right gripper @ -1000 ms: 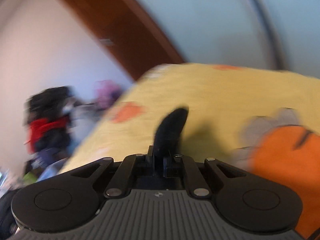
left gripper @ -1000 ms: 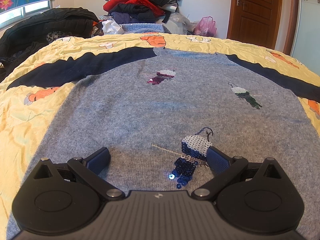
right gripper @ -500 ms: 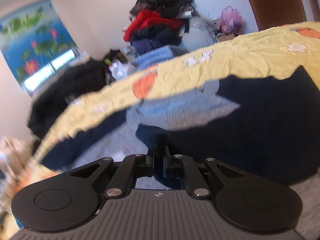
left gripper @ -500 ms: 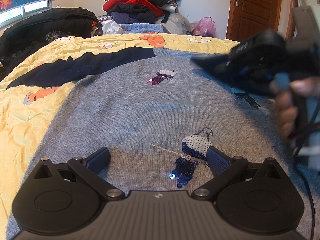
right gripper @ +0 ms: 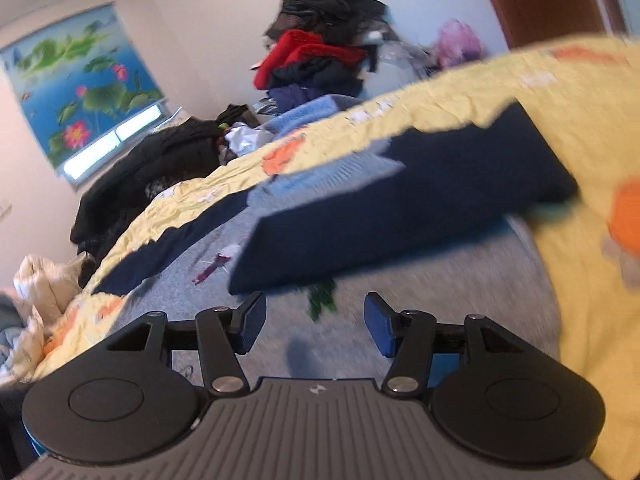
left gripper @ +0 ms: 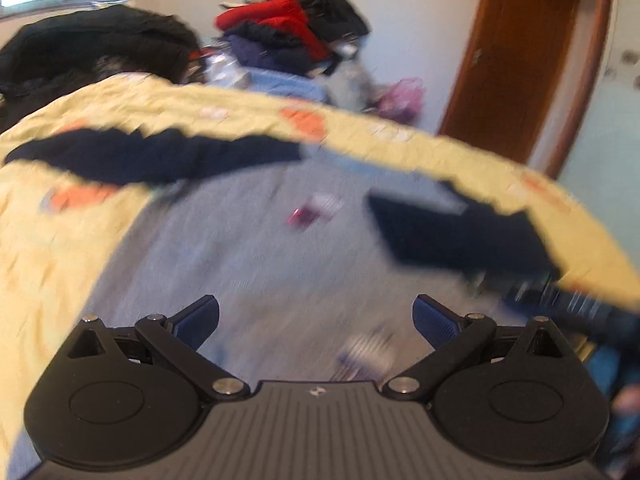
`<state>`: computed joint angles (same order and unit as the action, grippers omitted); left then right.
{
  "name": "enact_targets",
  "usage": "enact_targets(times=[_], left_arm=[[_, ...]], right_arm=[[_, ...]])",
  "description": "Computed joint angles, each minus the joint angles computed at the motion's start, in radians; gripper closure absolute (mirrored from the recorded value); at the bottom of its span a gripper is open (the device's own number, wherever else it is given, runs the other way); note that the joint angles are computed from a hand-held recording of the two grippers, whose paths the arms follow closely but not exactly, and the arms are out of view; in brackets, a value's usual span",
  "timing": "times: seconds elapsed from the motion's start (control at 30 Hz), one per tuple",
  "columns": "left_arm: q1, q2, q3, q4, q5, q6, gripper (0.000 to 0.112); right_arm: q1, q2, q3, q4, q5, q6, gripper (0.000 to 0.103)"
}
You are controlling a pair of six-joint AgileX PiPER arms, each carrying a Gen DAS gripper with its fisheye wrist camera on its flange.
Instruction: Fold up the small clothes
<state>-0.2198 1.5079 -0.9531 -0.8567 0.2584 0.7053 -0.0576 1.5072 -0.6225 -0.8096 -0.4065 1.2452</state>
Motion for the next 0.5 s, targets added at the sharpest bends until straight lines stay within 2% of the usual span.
enact_targets(times=[0.07, 0.1, 0.17, 0.2, 0.3, 0.37, 0.43, 0.5], left_arm=[[0.049, 0.078, -0.133, -0.152, 0.146, 0.104, 0.009], [0.073, 0.138, -0.209, -0.208, 0.225, 0.113, 0.009], [0.112, 0.293, -0.397, -0.233, 0.402, 0.030, 0.009], [0.114, 0.369, -0.494, -0.203, 0.463, -0.057, 0.009], [0.108, 0.542, -0.704, -0.193, 0.582, -0.189, 0.009], [0.088, 0.630, -0.816, -0.156, 0.633, -0.241, 0.009], [0.062, 0.685, -0.887, -0.090, 0.628, -0.302, 0.012], [0.046, 0.705, -0.903, -0.082, 0.597, -0.298, 0.016]], right_arm=[[-0.042, 0.005, 0.039, 0.036, -0.100, -0.001, 0.043], [-0.045, 0.007, 0.045, 0.059, -0.108, -0.016, 0.043], [-0.062, 0.014, 0.050, 0.042, -0.132, 0.017, 0.043], [-0.077, 0.019, 0.055, 0.029, -0.156, 0.037, 0.043], [-0.122, 0.035, 0.075, 0.000, -0.227, 0.084, 0.042], [-0.139, 0.040, 0.088, 0.004, -0.262, 0.093, 0.042], [-0.137, 0.037, 0.090, 0.010, -0.270, 0.101, 0.041], [-0.127, 0.035, 0.088, 0.018, -0.264, 0.092, 0.038]])
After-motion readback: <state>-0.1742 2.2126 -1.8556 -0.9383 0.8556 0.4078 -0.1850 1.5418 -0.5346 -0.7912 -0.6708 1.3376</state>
